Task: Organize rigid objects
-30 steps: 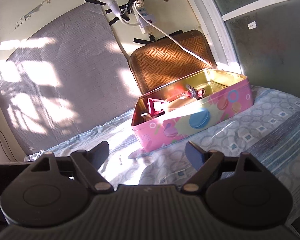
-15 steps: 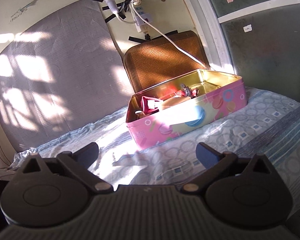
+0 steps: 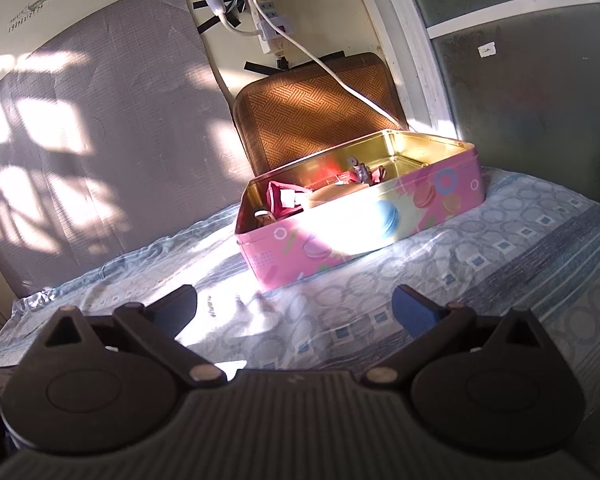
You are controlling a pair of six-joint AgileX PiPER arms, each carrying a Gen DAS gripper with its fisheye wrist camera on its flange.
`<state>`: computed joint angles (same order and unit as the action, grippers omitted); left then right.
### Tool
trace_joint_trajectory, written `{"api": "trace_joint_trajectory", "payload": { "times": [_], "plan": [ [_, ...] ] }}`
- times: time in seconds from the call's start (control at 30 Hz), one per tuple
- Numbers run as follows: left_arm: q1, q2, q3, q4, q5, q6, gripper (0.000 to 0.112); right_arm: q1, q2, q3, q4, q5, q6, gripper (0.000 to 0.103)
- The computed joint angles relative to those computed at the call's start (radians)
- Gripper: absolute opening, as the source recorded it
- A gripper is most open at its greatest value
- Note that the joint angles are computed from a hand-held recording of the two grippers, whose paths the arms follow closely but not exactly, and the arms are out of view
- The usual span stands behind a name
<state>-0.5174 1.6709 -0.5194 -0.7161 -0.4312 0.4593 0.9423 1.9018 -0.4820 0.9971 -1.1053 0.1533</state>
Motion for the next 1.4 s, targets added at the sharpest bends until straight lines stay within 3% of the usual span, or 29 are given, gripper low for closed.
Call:
{"api": "trace_joint_trajectory", "payload": {
  "times": [0.33, 0.7, 0.97, 1.4],
  "plan": [
    [0.010, 0.007, 0.013, 0.042, -0.030, -0.033, 0.103, -0.028, 0.006, -0.046, 0.025, 0.105, -0.059, 0.103],
    [-0.011, 0.003, 0.021, 0.000, -0.078, -0.001, 0.103, -0.038, 0.006, -0.033, -0.009, 0.105, -0.023, 0.103],
    [-0.020, 0.010, 0.013, -0.013, -0.060, 0.027, 0.103, -0.047, 0.008, -0.026, -0.034, 0.105, 0.015, 0.103],
    [0.011, 0.009, -0.002, 0.060, 0.031, 0.006, 0.103, -0.045, 0.010, -0.034, -0.035, 0.109, 0.005, 0.103]
  ]
}}
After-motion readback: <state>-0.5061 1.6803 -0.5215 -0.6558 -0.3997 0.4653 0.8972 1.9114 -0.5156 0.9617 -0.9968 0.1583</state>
